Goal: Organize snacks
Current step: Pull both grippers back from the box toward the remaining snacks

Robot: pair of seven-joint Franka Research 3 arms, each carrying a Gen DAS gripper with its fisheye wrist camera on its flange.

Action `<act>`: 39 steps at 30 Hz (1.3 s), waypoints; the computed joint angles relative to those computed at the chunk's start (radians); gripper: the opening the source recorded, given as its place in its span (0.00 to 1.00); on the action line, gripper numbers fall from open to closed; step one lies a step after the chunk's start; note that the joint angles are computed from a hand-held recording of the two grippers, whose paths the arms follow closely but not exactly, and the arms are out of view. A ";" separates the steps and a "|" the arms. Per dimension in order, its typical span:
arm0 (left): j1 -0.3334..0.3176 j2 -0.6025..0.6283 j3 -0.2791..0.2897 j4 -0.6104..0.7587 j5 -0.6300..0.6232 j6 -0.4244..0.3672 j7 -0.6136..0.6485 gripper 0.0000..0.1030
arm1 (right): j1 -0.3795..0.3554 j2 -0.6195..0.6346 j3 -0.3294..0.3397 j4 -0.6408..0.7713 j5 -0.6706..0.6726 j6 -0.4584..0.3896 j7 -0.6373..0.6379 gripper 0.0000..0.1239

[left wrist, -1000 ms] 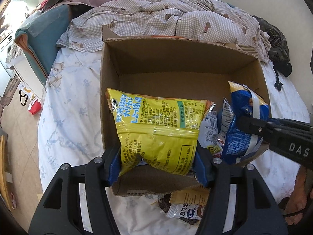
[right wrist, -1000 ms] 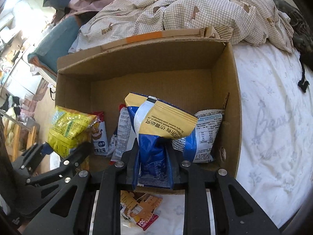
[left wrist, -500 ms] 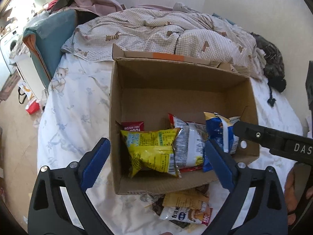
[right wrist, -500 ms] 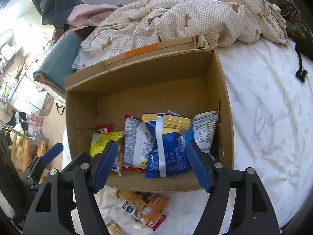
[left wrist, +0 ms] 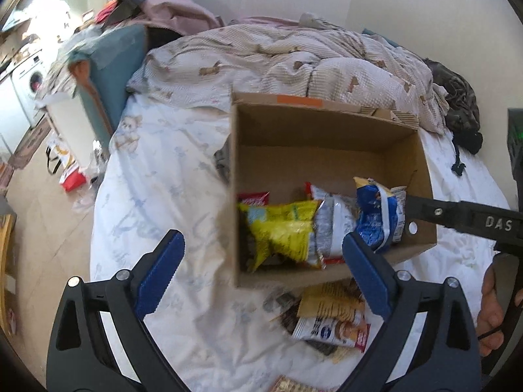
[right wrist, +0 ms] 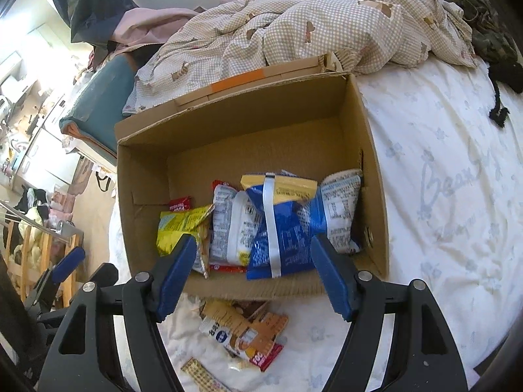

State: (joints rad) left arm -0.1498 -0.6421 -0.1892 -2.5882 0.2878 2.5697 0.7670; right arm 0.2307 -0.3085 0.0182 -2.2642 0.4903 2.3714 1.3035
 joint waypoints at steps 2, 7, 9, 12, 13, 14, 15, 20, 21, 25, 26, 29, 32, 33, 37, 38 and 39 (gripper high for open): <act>-0.011 -0.031 0.011 -0.019 -0.018 -0.022 0.001 0.93 | -0.001 -0.021 -0.003 -0.015 -0.001 -0.009 -0.001 0.61; -0.015 -0.115 0.006 -0.058 -0.032 -0.081 -0.017 0.93 | 0.000 -0.062 -0.008 -0.043 0.006 -0.044 -0.014 0.61; -0.023 -0.146 0.007 -0.075 -0.044 -0.099 -0.031 0.93 | 0.001 -0.089 -0.007 -0.063 0.006 -0.048 -0.019 0.61; -0.036 -0.180 0.001 -0.092 -0.055 -0.130 -0.048 0.93 | 0.004 -0.128 -0.010 -0.091 0.015 -0.057 -0.025 0.61; -0.042 -0.192 0.000 -0.098 -0.060 -0.140 -0.054 0.93 | 0.005 -0.139 -0.011 -0.099 0.018 -0.059 -0.027 0.61; -0.048 -0.204 -0.001 -0.105 -0.065 -0.149 -0.059 0.93 | 0.005 -0.150 -0.012 -0.107 0.019 -0.062 -0.028 0.61; -0.058 -0.216 0.002 -0.111 -0.072 -0.157 -0.061 0.93 | 0.004 -0.165 -0.012 -0.119 0.019 -0.065 -0.028 0.61; -0.077 -0.264 -0.009 -0.131 -0.082 -0.190 -0.088 0.93 | 0.002 -0.222 -0.015 -0.164 0.017 -0.087 -0.030 0.61; -0.082 -0.273 -0.009 -0.136 -0.086 -0.197 -0.095 0.93 | 0.000 -0.237 -0.012 -0.176 0.009 -0.087 -0.033 0.61; -0.101 -0.302 -0.011 -0.150 -0.100 -0.230 -0.117 0.93 | -0.010 -0.279 -0.017 -0.211 -0.006 -0.097 -0.038 0.61; -0.108 -0.311 -0.013 -0.156 -0.105 -0.240 -0.124 0.93 | -0.014 -0.291 -0.019 -0.221 -0.007 -0.101 -0.033 0.61; -0.125 -0.316 -0.017 -0.162 -0.122 -0.267 -0.145 0.93 | -0.025 -0.323 -0.032 -0.247 0.006 -0.122 -0.015 0.61; -0.146 -0.303 -0.008 -0.170 -0.153 -0.287 -0.165 0.93 | -0.041 -0.341 -0.042 -0.263 0.016 -0.144 0.010 0.61; -0.155 -0.296 -0.002 -0.175 -0.167 -0.289 -0.170 0.93 | -0.045 -0.342 -0.046 -0.265 0.021 -0.154 0.019 0.61; -0.199 -0.249 0.020 -0.192 -0.242 -0.283 -0.182 0.93 | -0.058 -0.345 -0.057 -0.271 0.046 -0.175 0.047 0.61; -0.216 -0.231 0.029 -0.196 -0.272 -0.280 -0.182 0.93 | -0.061 -0.342 -0.057 -0.269 0.048 -0.175 0.052 0.61; -0.238 -0.208 0.044 -0.200 -0.306 -0.271 -0.173 0.93 | -0.064 -0.339 -0.056 -0.269 0.049 -0.173 0.055 0.61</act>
State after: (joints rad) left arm -0.3879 -0.8496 -0.1455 -2.7880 -0.0185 2.2988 0.5944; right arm 0.1664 -0.6476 -0.0376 -2.5328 0.5393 2.1982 1.3588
